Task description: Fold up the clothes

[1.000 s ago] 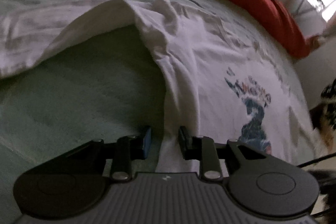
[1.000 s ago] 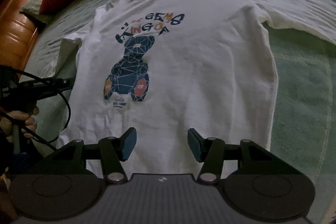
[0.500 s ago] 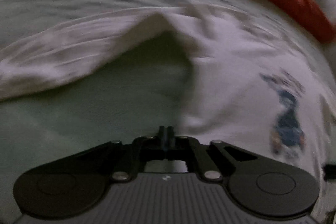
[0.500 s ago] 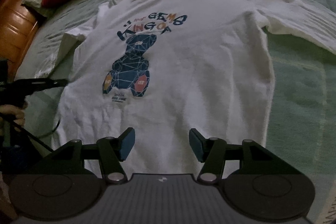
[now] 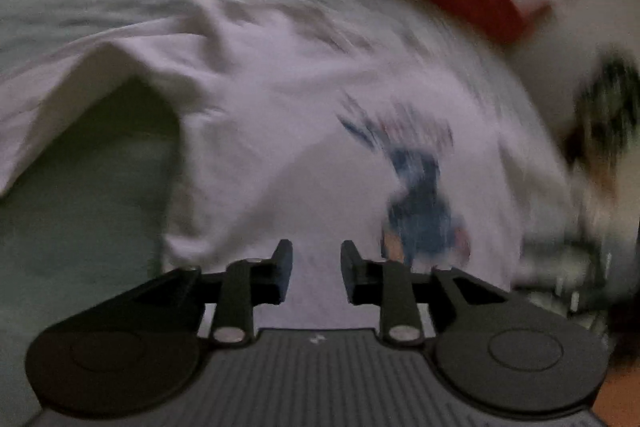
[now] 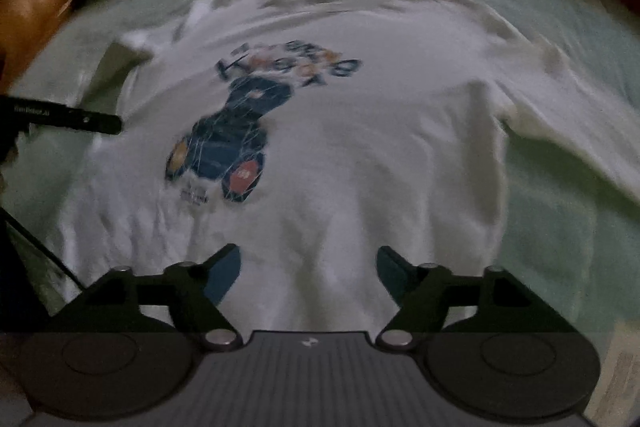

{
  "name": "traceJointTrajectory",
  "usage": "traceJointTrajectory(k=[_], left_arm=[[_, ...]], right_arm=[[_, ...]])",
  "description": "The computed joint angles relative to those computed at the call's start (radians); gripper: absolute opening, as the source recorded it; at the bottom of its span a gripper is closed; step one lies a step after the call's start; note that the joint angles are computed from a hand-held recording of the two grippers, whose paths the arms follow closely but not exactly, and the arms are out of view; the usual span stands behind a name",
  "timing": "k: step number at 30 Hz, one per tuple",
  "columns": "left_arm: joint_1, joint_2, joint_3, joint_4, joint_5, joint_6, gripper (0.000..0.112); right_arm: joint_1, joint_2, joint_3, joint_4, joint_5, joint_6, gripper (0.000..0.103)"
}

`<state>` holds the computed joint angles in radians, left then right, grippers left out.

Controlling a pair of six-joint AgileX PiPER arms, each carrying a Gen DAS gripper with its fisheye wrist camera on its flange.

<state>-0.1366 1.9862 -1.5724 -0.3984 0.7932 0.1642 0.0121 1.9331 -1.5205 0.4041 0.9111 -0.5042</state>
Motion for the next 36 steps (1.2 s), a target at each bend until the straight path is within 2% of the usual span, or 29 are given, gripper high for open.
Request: traceJointTrajectory(k=[2, 3, 4, 6, 10, 13, 14, 18, 21, 24, 26, 28, 31, 34, 36], left_arm=[[-0.049, -0.038, 0.072, 0.118, -0.014, 0.06, 0.032], [-0.059, -0.074, 0.134, 0.151, -0.033, 0.088, 0.033], [-0.064, -0.118, 0.205, 0.172, -0.06, 0.119, 0.036], [-0.059, -0.18, 0.279, 0.205, -0.053, 0.143, 0.037], [-0.068, -0.204, 0.228, 0.265, 0.065, 0.069, 0.035], [-0.09, -0.2, 0.207, 0.171, 0.013, 0.156, 0.038], [-0.103, -0.184, 0.191, 0.134, 0.001, 0.187, 0.041], [-0.158, -0.156, 0.217, 0.094, -0.035, 0.256, 0.042], [-0.153, -0.238, 0.348, 0.129, -0.058, 0.261, 0.049], [-0.125, -0.337, 0.463, 0.174, -0.047, 0.234, 0.05], [-0.118, -0.344, 0.431, 0.207, 0.027, 0.167, 0.05], [-0.141, -0.328, 0.377, 0.242, 0.068, 0.114, 0.048], [-0.168, -0.316, 0.362, 0.198, 0.025, 0.142, 0.051], [-0.186, -0.264, 0.345, 0.216, 0.042, 0.115, 0.053], [-0.16, -0.301, 0.402, 0.187, 0.017, 0.107, 0.053]], right_arm=[[0.033, -0.017, 0.086, -0.047, -0.1, -0.074, 0.085], [0.046, -0.032, 0.144, -0.078, -0.159, -0.107, 0.091], [0.036, -0.062, 0.199, -0.088, -0.188, -0.132, 0.102], [0.013, -0.12, 0.302, -0.107, -0.24, -0.181, 0.103], [-0.014, -0.186, 0.329, -0.156, -0.186, -0.139, 0.103], [-0.017, -0.228, 0.329, -0.193, -0.148, -0.11, 0.102], [-0.004, -0.233, 0.326, -0.161, -0.164, -0.144, 0.102], [0.082, -0.184, 0.302, -0.015, -0.217, -0.312, 0.103], [0.108, -0.186, 0.4, -0.003, -0.287, -0.421, 0.103], [0.018, -0.243, 0.509, 0.088, -0.298, -0.519, 0.103], [-0.035, -0.272, 0.539, 0.063, -0.276, -0.524, 0.103], [-0.036, -0.279, 0.524, 0.012, -0.255, -0.459, 0.103], [0.002, -0.281, 0.494, -0.036, -0.251, -0.381, 0.103], [0.027, -0.259, 0.487, 0.008, -0.271, -0.433, 0.103], [0.041, -0.237, 0.494, -0.049, -0.286, -0.379, 0.103]])
